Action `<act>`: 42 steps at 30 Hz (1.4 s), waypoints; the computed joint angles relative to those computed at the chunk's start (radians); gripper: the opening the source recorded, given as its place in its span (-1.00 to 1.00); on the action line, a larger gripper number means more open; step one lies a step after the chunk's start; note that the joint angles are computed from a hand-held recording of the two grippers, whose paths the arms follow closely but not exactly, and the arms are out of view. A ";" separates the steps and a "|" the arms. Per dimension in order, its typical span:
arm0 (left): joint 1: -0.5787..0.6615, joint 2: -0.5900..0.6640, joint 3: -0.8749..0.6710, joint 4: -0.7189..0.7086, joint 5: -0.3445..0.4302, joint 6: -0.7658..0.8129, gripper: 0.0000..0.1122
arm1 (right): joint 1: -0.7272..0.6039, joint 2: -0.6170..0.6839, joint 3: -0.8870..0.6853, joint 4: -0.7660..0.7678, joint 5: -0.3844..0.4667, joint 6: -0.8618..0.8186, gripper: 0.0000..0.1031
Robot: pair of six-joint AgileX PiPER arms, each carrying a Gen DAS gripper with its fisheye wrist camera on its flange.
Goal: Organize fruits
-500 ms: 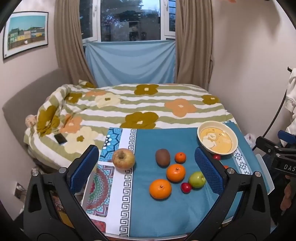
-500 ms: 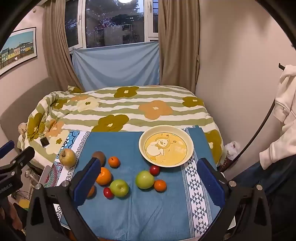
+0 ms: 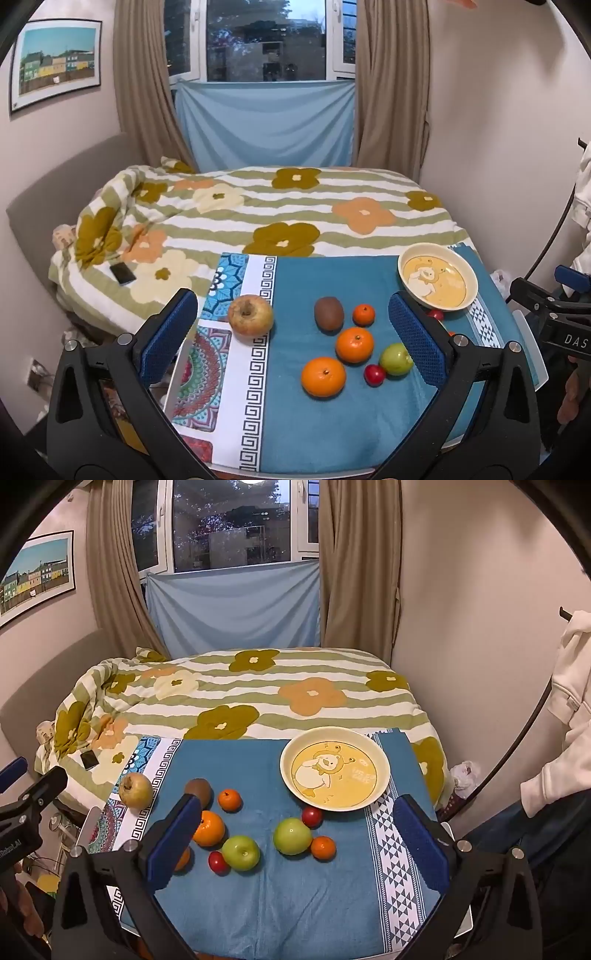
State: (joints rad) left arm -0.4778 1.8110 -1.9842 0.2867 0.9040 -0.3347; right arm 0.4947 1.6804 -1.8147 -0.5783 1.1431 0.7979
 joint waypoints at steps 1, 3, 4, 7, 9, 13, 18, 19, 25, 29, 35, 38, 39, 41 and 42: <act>-0.001 0.001 0.000 0.001 0.000 -0.001 0.84 | 0.000 0.003 -0.004 0.001 0.002 -0.002 0.99; 0.004 -0.004 0.007 -0.006 -0.005 0.003 0.84 | -0.002 0.002 -0.006 0.003 0.004 -0.006 0.99; 0.006 -0.006 0.010 -0.008 -0.008 0.005 0.84 | -0.003 0.001 -0.007 0.004 0.006 -0.008 0.99; 0.008 -0.007 0.013 -0.010 -0.010 0.006 0.84 | -0.007 -0.005 -0.004 0.010 0.005 -0.014 0.99; 0.010 -0.007 0.011 -0.012 -0.008 0.010 0.84 | 0.002 0.002 0.004 0.004 -0.006 0.003 0.99; 0.009 -0.006 0.008 -0.012 -0.006 0.008 0.84 | 0.013 0.004 0.003 -0.001 -0.002 0.010 0.99; 0.007 -0.004 0.006 -0.009 -0.005 0.005 0.84 | 0.010 -0.001 0.006 0.002 -0.002 0.006 0.99; 0.008 -0.006 0.011 -0.011 -0.008 0.006 0.84 | 0.010 -0.002 0.007 0.002 -0.001 0.006 0.99; 0.006 -0.012 0.026 -0.008 -0.016 0.000 0.84 | 0.025 -0.016 0.036 -0.007 -0.007 0.027 0.99; 0.005 -0.017 0.036 -0.006 -0.021 -0.002 0.84 | 0.027 -0.023 0.047 -0.009 -0.012 0.033 0.99; 0.004 -0.020 0.039 -0.006 -0.019 -0.005 0.84 | 0.027 -0.018 0.037 -0.006 -0.007 0.029 0.99; -0.001 -0.045 0.069 0.000 -0.025 -0.016 0.84 | 0.027 -0.016 0.036 -0.006 -0.006 0.029 0.99; -0.003 -0.046 0.070 0.003 -0.023 -0.018 0.84 | 0.024 -0.019 0.037 -0.001 -0.008 0.025 0.99; -0.001 -0.048 0.071 -0.002 -0.024 -0.014 0.84 | 0.025 -0.026 0.044 0.005 -0.011 0.025 0.99; -0.002 -0.047 0.070 -0.002 -0.023 -0.015 0.84 | 0.025 -0.031 0.045 0.008 -0.010 0.021 0.99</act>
State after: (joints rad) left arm -0.4794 1.7644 -1.9145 0.2852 0.8806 -0.3492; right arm 0.5201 1.6499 -1.7692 -0.5704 1.1332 0.8185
